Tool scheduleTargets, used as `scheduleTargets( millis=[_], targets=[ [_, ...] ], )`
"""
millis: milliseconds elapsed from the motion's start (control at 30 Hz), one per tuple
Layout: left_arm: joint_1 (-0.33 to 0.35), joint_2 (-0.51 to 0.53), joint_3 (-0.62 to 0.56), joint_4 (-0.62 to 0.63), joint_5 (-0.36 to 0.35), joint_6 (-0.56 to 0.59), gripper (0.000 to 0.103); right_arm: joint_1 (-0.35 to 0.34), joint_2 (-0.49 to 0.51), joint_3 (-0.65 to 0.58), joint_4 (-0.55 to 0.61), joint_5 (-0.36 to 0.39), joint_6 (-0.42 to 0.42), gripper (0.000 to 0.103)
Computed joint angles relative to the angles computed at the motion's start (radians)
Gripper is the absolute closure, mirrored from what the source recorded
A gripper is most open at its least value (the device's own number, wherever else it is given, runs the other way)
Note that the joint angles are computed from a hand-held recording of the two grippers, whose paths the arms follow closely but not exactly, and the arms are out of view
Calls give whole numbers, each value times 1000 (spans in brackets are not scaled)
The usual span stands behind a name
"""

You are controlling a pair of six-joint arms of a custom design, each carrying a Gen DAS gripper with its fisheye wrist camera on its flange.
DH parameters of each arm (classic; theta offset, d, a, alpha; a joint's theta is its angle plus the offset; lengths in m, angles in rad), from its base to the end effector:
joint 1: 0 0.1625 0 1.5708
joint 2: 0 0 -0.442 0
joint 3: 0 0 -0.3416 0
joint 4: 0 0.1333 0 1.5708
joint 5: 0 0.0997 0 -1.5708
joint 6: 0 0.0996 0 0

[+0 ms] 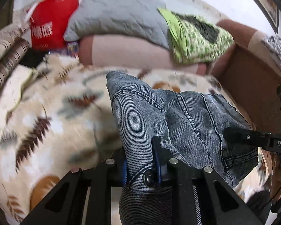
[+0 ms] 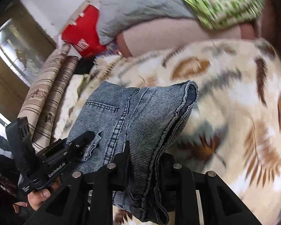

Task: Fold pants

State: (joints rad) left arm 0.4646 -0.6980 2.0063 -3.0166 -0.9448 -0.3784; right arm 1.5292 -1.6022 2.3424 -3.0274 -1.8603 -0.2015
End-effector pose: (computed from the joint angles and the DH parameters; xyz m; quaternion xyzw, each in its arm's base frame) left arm -0.3943 -0.4120 0.0504 0.3181 0.8945 -0.2558 0.1822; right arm 0.0891 -0.3802 0.3674 0.0236 -0.9278 0.3280 0.1762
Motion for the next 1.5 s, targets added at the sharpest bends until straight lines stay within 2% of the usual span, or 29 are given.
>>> scheduleTargets(
  millis=[100,233,300,333,367,400,433,467,500,533,567,633,700,733,800,833,900,933,967,1033,1133,1267,1333,1400,1433,1467,1500],
  targets=[
    [27,14,-38,-19,31,30,79,37,73,-63,-46,-9,-48,77],
    [81,58,-62,-48,40,54,79,7,154,-112,-71,18,-80,77],
    [104,89,-57,-57,53,44,75,-31,198,-111,-100,45,-94,77],
    [117,107,-66,-30,60,36,70,-58,221,-106,-114,56,-87,77],
    [138,134,-85,38,69,27,60,-79,250,-97,-147,51,-91,71],
    [153,152,-94,85,79,20,54,-96,286,-89,-188,28,-97,67],
    [160,157,-85,91,87,13,45,-109,327,-90,-204,-29,-91,60],
    [152,143,-57,55,101,4,34,-117,349,-98,-178,-77,-73,48],
    [144,132,-40,43,119,-7,29,-128,352,-89,-178,-83,-54,44],
    [130,105,-26,72,136,-52,26,-139,334,-63,-212,-53,-52,43],
    [118,79,-8,77,139,-85,26,-130,318,-50,-227,-60,-57,43],
    [98,49,33,32,138,-81,25,-80,292,-25,-287,-126,-79,42],
    [63,34,68,28,170,-89,24,-38,259,10,-344,-136,-106,35],
    [52,35,76,41,185,-108,20,-26,254,24,-367,-133,-115,33],
    [53,50,69,109,179,-130,19,-6,275,61,-456,-139,-141,21],
    [66,74,57,158,170,-135,19,0,317,66,-488,-186,-166,20],
    [70,89,67,129,177,-149,15,-16,401,43,-426,-306,-167,20],
    [72,88,74,105,179,-142,15,-43,426,43,-402,-319,-147,19],
    [75,79,76,101,168,-139,15,-56,408,55,-421,-291,-117,15],
    [84,74,79,88,151,-137,15,-33,379,49,-383,-334,-63,15],
    [94,79,89,45,135,-127,15,38,391,49,-446,-417,-132,15],
    [99,77,89,38,120,-121,15,98,392,47,-506,-418,-135,15],
    [101,76,89,34,113,-118,15,125,436,38,-569,-427,-168,10],
    [105,75,87,33,107,-112,15,106,480,26,-556,-441,-174,6],
    [108,75,85,35,96,-107,15,91,514,14,-523,-482,-180,6],
    [108,76,85,38,98,-107,14,70,528,12,-486,-480,-177,6],
    [105,77,91,19,106,-99,14,55,515,21,-483,-445,-156,6]
  ],
)
